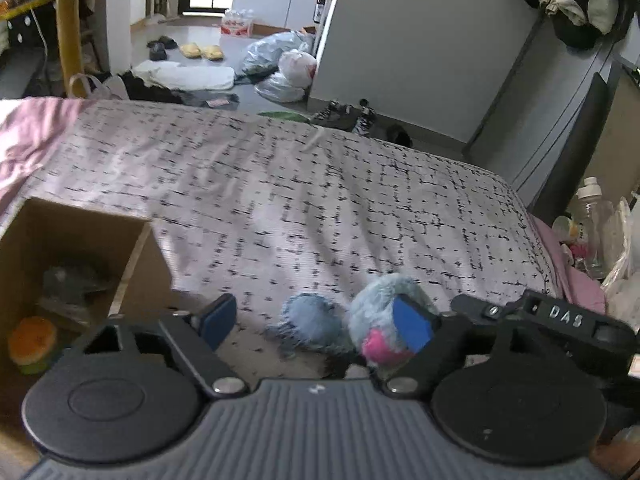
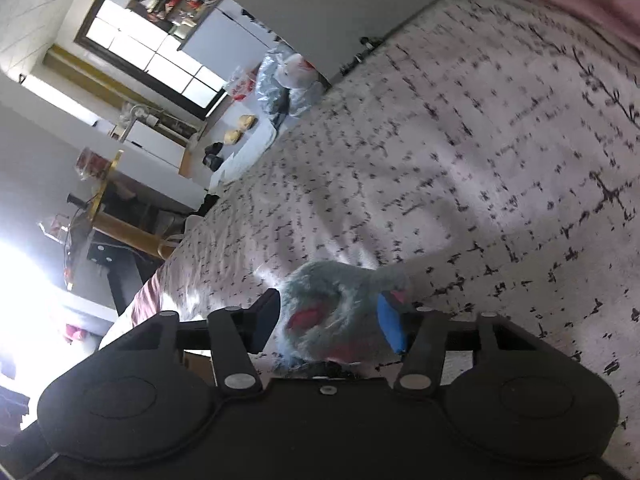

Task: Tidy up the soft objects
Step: 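Grasp the grey-pink plush toy with the left tool while the right tool grasps it too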

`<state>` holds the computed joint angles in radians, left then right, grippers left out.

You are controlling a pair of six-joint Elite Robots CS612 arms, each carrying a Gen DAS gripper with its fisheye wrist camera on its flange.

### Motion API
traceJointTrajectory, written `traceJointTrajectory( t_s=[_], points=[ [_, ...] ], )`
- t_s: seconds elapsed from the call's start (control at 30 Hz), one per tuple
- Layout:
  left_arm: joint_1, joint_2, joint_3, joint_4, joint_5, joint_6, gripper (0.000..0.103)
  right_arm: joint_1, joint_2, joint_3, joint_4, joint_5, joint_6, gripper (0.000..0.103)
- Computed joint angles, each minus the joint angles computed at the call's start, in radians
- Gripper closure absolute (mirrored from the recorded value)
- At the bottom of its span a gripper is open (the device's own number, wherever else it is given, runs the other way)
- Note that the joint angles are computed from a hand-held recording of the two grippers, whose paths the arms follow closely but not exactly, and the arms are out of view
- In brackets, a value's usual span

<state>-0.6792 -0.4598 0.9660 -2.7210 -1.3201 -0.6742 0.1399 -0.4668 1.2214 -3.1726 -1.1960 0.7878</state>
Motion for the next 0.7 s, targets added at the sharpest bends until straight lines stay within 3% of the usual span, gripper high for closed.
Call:
traceJointTrajectory(
  t_s=[0.13, 0.3, 0.4, 0.67, 0.7],
  points=[
    [0.003, 0.039, -0.061, 0.026, -0.043, -0.006, 0.037, -0.009, 0.024, -0.025, 0.017, 0.045, 0.035, 0.06],
    [0.001, 0.084, -0.134, 0.057, -0.056, -0.01, 0.047, -0.01, 0.046, -0.052, 0.033, 0.082, 0.048, 0.062],
    [0.002, 0.108, -0.176, 0.083, -0.078, -0.018, 0.054, -0.009, 0.051, -0.059, 0.033, 0.076, 0.054, 0.065],
    [0.005, 0.166, -0.253, 0.118, -0.142, -0.054, 0.059, -0.015, 0.061, -0.063, 0.079, 0.079, 0.09, 0.073],
    [0.006, 0.168, -0.251, 0.108, -0.15, -0.069, 0.066, -0.016, 0.062, -0.063, 0.078, 0.082, 0.094, 0.074]
  ],
)
